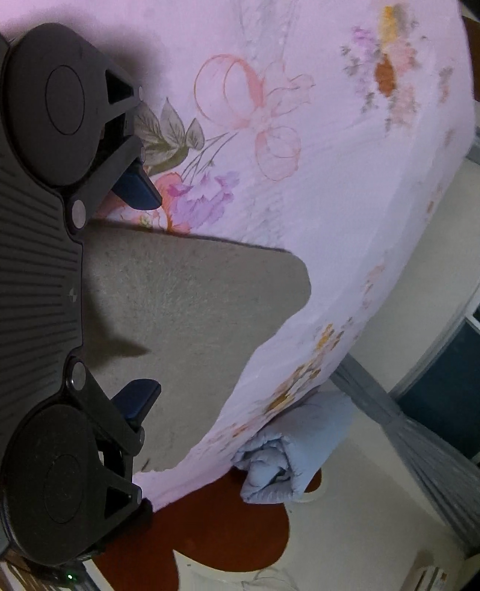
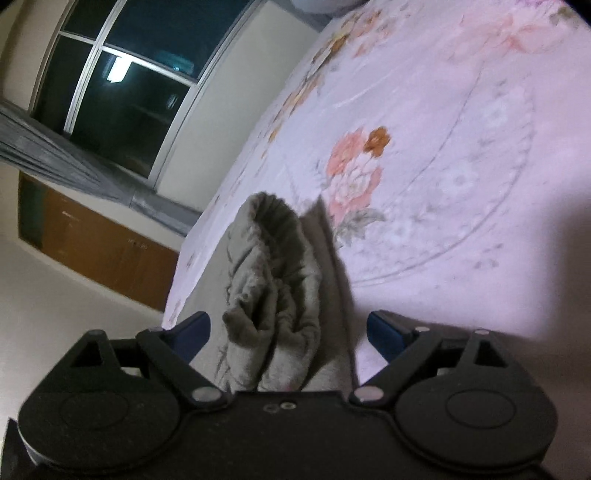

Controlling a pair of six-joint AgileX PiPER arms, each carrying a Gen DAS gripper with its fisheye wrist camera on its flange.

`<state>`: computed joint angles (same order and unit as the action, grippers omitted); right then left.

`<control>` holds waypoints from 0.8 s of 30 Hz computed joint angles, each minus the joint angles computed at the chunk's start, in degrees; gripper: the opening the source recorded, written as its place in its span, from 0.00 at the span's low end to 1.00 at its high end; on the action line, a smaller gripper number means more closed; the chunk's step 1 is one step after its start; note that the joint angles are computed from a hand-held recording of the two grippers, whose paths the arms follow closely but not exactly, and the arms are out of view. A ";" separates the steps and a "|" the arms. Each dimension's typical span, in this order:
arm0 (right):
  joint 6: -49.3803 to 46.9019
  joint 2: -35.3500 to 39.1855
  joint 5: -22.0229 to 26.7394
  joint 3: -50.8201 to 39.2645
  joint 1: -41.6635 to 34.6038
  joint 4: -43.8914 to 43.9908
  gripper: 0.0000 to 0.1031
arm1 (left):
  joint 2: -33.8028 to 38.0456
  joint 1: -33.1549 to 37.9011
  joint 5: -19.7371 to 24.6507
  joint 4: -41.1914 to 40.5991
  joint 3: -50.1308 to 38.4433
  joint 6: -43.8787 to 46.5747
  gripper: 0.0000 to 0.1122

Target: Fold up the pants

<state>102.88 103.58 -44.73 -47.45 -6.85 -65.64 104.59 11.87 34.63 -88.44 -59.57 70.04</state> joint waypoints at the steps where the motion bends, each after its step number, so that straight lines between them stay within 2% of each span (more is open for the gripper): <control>1: 0.44 0.62 -0.92 -0.70 -0.08 -0.64 0.82 | 0.61 0.00 0.29 -0.50 -0.39 0.15 0.87; 7: 3.31 2.72 -3.40 -3.20 -0.22 -4.48 0.81 | 3.81 -0.46 1.83 -2.85 -2.83 -0.34 0.87; 9: 3.66 3.99 -5.64 -3.99 -0.68 -4.49 0.82 | 4.68 -0.54 2.20 -2.89 -3.68 -0.59 0.87; 13: 4.69 5.56 -6.27 -6.21 -1.21 -5.87 0.80 | 6.06 -0.98 2.59 -2.43 -5.41 -2.24 0.86; 14: 5.29 6.07 -6.11 -6.94 -1.39 -6.27 0.76 | 6.42 -0.99 2.64 -2.26 -5.84 -2.50 0.86; 16: 6.95 5.84 -5.02 -7.06 -2.19 -7.70 0.63 | 6.88 -0.73 3.04 -1.73 -6.43 -3.36 0.86; 18: 6.68 6.17 -7.08 -6.01 -3.49 -7.20 0.56 | 6.91 -0.45 3.08 -1.71 -6.35 -3.16 0.86; 22: 7.98 5.20 -7.34 -5.41 -3.38 -9.40 0.62 | 6.81 -0.14 3.32 -2.25 -5.74 -2.41 0.85; 24: 8.17 5.85 -6.71 -6.54 -2.45 -10.17 0.70 | 6.84 -1.24 1.84 -2.20 -5.87 -2.18 0.85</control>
